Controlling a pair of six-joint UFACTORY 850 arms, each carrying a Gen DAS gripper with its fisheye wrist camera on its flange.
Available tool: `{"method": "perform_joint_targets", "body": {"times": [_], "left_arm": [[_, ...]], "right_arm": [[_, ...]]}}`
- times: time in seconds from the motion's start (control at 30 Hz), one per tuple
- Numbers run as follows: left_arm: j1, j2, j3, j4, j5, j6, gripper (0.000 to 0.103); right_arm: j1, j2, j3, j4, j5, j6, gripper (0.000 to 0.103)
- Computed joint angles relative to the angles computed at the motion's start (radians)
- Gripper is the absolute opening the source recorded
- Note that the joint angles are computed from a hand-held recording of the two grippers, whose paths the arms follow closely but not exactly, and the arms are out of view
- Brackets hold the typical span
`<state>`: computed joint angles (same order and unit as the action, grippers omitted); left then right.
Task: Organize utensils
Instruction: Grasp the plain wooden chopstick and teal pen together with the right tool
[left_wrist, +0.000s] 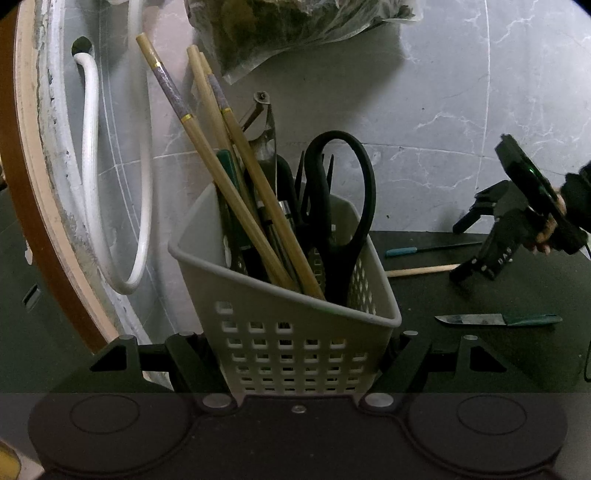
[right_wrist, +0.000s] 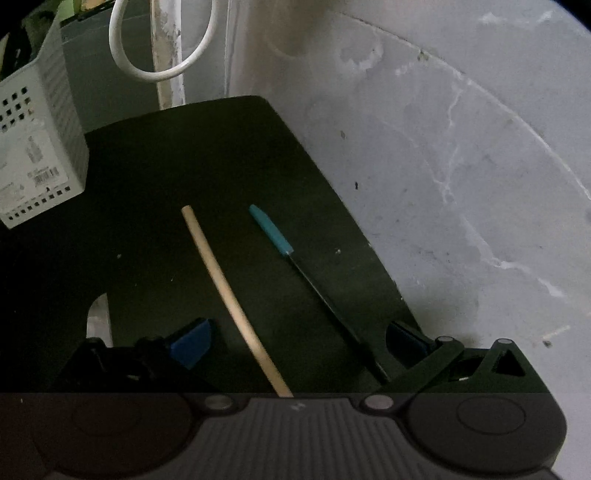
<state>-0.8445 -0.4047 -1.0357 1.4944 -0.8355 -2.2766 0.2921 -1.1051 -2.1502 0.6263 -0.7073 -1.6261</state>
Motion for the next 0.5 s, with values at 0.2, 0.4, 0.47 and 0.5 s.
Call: {"method": "perform_joint_targets", "body": {"times": [0.2, 0.4, 0.47, 0.5], "left_arm": [[0.000, -0.002, -0.003, -0.005, 0.000, 0.004, 0.077], [0.004, 0.002, -0.001, -0.005, 0.009, 0.009, 0.077], [0.004, 0.002, 0.000, -0.003, 0.009, 0.006, 0.077], [0.004, 0.002, -0.001, -0.002, 0.008, 0.009, 0.077]], "right_arm": [[-0.003, -0.158, -0.299, -0.128, -0.223, 0.206, 0.102], [-0.016, -0.220, -0.412, -0.135, -0.289, 0.249, 0.101], [-0.023, -0.185, -0.352, -0.114, -0.265, 0.227, 0.097], [-0.028, -0.169, -0.322, -0.096, -0.251, 0.213, 0.091]]}}
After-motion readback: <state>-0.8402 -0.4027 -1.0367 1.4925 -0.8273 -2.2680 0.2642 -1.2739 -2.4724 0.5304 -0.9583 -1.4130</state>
